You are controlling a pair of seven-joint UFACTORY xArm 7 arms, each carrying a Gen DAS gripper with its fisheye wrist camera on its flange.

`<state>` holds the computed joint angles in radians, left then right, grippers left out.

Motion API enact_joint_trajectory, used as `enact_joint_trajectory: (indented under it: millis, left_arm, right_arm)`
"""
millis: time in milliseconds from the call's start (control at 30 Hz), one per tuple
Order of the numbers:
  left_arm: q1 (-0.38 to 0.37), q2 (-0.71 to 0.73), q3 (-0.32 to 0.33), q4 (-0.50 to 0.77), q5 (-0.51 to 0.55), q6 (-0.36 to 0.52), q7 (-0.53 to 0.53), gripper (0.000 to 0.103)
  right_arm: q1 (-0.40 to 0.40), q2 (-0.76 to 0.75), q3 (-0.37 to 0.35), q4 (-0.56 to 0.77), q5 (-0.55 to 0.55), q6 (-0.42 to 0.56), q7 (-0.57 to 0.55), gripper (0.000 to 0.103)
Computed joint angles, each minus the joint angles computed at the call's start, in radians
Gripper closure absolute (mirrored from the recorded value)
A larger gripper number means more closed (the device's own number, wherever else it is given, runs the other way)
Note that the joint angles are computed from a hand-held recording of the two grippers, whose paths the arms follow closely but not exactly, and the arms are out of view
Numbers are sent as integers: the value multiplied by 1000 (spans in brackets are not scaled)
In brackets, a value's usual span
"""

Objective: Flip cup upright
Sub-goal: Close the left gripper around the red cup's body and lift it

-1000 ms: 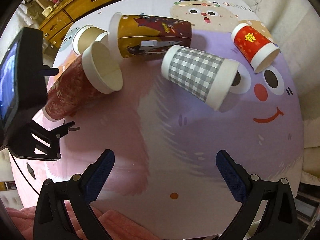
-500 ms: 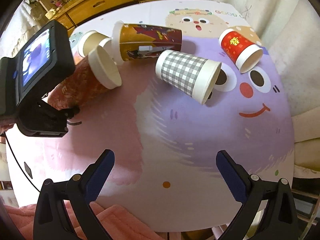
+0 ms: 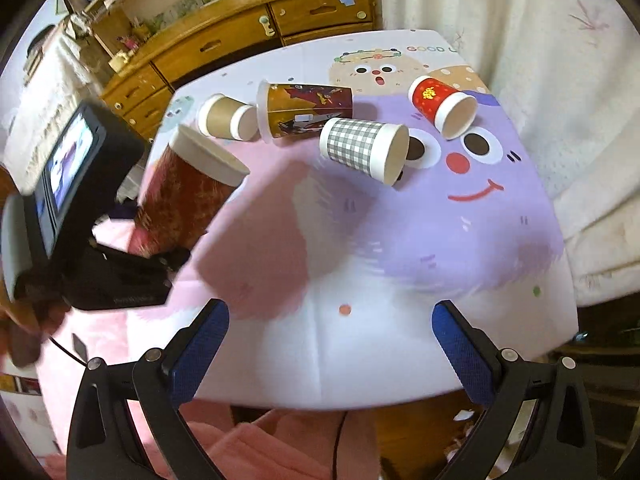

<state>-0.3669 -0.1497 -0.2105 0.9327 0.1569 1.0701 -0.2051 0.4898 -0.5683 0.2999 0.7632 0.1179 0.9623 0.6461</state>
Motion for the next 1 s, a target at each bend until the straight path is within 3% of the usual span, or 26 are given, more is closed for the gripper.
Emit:
enact_joint_trajectory:
  millis: [200,333,500,800,1000]
  left_arm:
    - [-17,-97,-11,-58,-112,-5,-107,34]
    - [-25,-105,29,-73,-325,-70,-131,34]
    - [-50,-62,4,-64,-463,-138,-227,34]
    - [-114,108,-50,24,-467,-252,-486,34]
    - [-129,264,-37,126,-442,-312,-607,34]
  right_arm:
    - [22,-135,-42,-12,76,95,-7,0]
    - [25,-211,-95,-42,160,120,-38,0]
    - [-1,-270,-196,-84,277,153,-101,0]
    - [-121,-232,-363,-45,314,321,-334,0]
    - [-201,-128,-435,0,313,405,-489,0]
